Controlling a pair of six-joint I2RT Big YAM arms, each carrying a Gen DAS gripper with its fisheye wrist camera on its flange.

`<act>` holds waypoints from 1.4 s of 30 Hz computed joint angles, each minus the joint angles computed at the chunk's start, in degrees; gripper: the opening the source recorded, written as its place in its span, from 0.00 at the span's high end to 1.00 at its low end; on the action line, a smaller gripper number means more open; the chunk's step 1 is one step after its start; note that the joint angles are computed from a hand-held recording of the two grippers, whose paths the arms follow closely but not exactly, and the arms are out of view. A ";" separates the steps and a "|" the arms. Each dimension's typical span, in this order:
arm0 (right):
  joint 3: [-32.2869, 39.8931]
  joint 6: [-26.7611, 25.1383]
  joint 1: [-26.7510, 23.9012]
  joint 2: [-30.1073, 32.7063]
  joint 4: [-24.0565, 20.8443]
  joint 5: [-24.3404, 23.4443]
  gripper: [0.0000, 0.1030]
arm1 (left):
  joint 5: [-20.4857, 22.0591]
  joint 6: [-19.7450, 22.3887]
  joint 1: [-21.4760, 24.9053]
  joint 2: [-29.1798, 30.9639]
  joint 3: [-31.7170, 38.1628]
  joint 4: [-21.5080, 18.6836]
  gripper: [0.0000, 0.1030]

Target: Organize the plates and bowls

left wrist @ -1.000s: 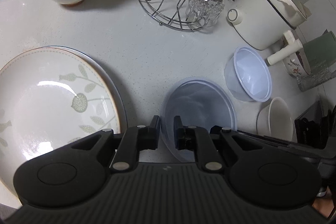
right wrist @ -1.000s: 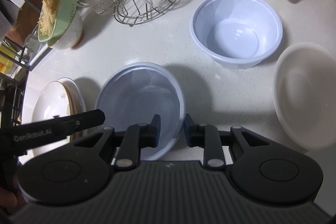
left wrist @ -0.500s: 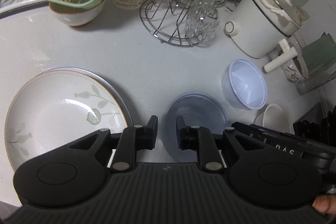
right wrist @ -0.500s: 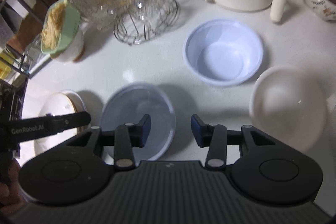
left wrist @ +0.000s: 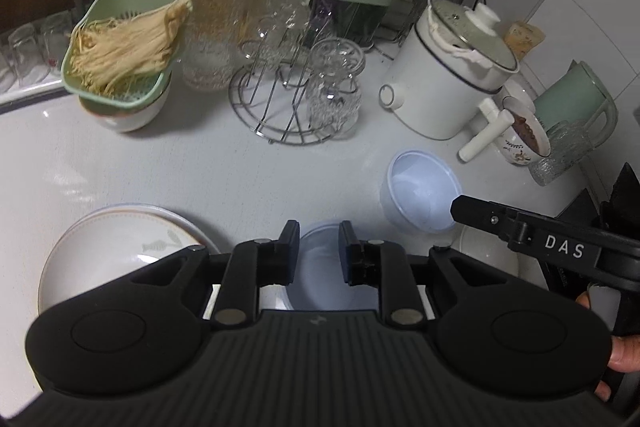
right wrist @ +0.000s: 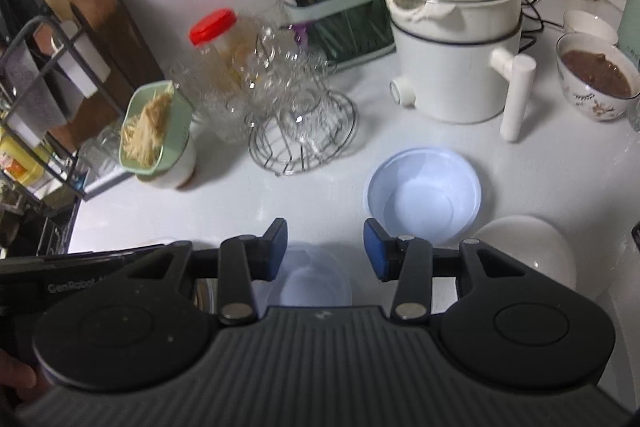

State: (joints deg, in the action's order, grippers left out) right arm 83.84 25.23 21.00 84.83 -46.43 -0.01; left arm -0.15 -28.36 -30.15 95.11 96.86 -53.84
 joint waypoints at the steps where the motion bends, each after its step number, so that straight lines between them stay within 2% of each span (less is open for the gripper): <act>1: 0.00 0.22 -0.09 -0.12 0.08 0.53 0.56 | 0.24 0.20 -0.04 0.19 0.29 0.18 0.76; 8: -1.21 2.39 -0.52 -1.64 1.64 4.01 0.56 | 2.41 4.49 -0.41 2.41 3.50 1.12 0.76; 16: -2.91 5.93 -1.26 -3.01 2.92 7.44 0.56 | 4.73 8.77 -0.68 5.85 8.15 0.02 0.75; 22: -4.27 8.54 -2.22 -4.08 3.11 10.44 0.56 | 6.76 11.18 -0.96 9.46 12.89 -2.69 0.67; 29: -4.61 10.97 -4.42 -3.57 1.53 9.60 0.56 | 6.56 14.27 -2.05 12.44 16.56 -4.23 0.56; 33: -4.71 10.33 -5.44 -2.97 1.72 9.31 0.56 | 7.27 13.71 -1.85 14.47 18.38 -4.51 0.54; 34: -4.73 9.84 -5.68 -2.77 1.99 9.50 0.54 | 7.66 13.75 -1.74 15.10 18.97 -4.77 0.54; 37: -4.62 8.00 -6.22 -2.05 2.69 10.48 0.33 | 8.84 14.15 -1.54 17.34 21.27 -6.01 0.54; 38: -4.79 7.95 -6.50 -1.86 3.20 10.56 0.30 | 8.95 14.25 -1.54 18.17 22.16 -6.44 0.54; 42: -5.77 6.45 -8.29 -1.42 5.30 7.52 0.31 | 8.31 16.64 -2.01 21.59 26.07 -7.42 0.52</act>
State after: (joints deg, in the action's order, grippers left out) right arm 78.08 31.69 12.71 83.41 -41.13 7.51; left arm 8.16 -11.73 -32.17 116.70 122.93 -61.26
